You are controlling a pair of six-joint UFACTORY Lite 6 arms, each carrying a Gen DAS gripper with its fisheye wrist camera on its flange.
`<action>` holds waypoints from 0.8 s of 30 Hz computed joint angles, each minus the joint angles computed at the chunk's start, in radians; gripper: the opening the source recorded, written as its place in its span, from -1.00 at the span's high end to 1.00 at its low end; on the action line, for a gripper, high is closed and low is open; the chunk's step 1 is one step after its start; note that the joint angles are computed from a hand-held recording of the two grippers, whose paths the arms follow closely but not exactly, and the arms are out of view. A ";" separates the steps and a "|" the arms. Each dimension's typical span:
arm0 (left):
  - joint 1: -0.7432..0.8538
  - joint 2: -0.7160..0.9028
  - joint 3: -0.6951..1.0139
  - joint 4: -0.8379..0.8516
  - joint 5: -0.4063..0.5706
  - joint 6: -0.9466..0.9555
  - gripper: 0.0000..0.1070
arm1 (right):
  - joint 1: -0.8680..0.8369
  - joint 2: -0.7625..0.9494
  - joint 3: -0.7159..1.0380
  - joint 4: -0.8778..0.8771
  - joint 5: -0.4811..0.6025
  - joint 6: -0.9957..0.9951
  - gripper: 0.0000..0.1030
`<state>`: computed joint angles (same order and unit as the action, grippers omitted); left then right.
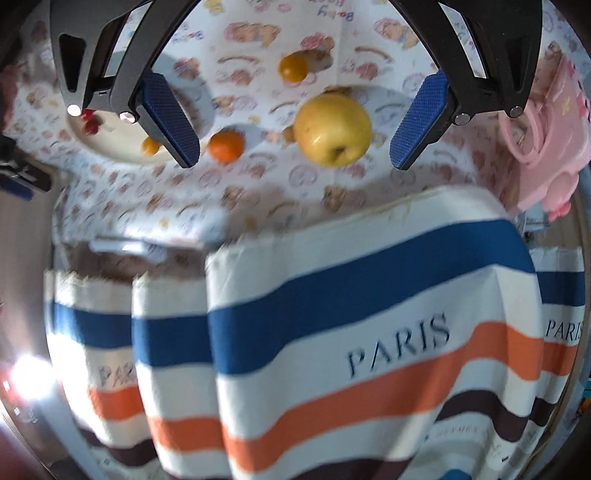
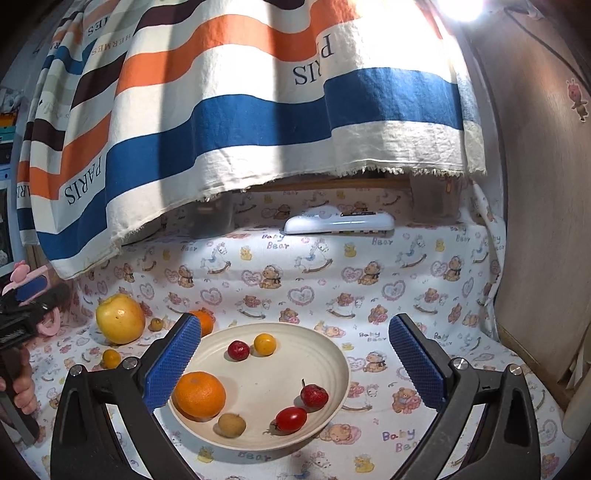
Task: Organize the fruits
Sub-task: 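Withdraw both open grippers up from the plate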
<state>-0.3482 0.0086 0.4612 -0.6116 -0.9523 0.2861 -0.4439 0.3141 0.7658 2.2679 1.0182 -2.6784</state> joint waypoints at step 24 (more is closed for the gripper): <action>0.156 0.126 0.137 0.123 0.312 -0.096 0.38 | 0.021 0.014 -0.011 0.031 -0.005 -0.021 -0.99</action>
